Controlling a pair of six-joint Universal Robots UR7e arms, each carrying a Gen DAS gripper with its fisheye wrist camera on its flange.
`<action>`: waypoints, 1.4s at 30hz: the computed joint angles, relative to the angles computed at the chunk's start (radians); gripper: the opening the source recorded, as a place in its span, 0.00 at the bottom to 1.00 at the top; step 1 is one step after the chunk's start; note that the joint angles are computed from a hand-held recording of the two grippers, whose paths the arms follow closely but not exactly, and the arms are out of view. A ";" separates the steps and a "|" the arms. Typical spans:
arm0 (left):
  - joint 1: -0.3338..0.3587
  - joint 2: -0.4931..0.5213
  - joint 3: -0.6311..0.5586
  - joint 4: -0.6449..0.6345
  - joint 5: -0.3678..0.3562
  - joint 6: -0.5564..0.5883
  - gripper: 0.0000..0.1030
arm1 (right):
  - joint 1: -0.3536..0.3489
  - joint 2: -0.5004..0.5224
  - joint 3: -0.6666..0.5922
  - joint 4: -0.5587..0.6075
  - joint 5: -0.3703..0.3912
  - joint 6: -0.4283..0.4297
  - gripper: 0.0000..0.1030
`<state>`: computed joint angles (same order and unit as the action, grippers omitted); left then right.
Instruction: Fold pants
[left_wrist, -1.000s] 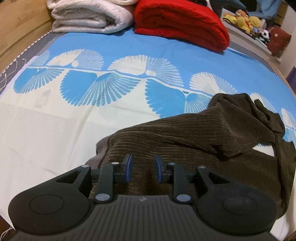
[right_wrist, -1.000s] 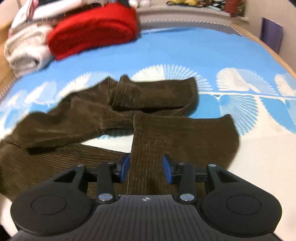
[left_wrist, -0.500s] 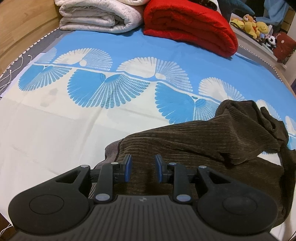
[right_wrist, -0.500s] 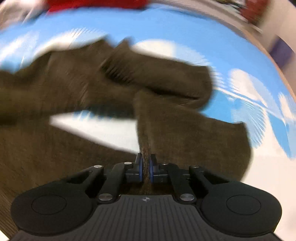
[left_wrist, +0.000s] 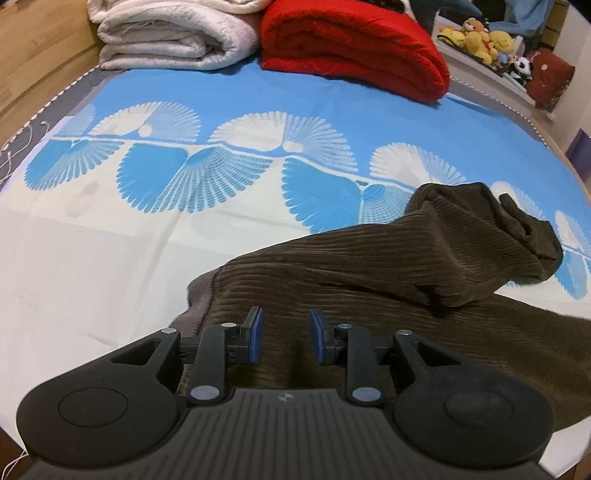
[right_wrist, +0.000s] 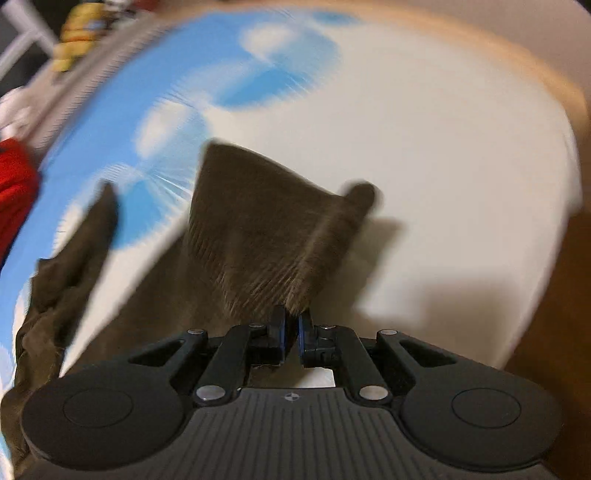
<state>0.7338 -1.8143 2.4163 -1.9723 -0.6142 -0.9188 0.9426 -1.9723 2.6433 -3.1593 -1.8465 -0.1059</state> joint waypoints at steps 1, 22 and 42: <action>0.003 -0.006 -0.002 0.019 0.002 -0.015 0.29 | -0.033 -0.022 0.007 0.027 0.019 0.003 0.06; 0.367 -0.117 -0.050 0.007 -0.205 0.067 0.83 | -0.113 0.150 -0.087 -0.002 -0.083 0.220 0.45; 0.058 -0.345 0.012 0.153 -0.040 0.025 0.02 | -0.219 0.032 0.041 -0.458 0.518 -0.002 0.09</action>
<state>0.7918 -2.1593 2.4283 -1.8196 -0.6540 -0.8936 0.7238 -1.9407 2.6844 -3.6170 -1.3282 -0.1078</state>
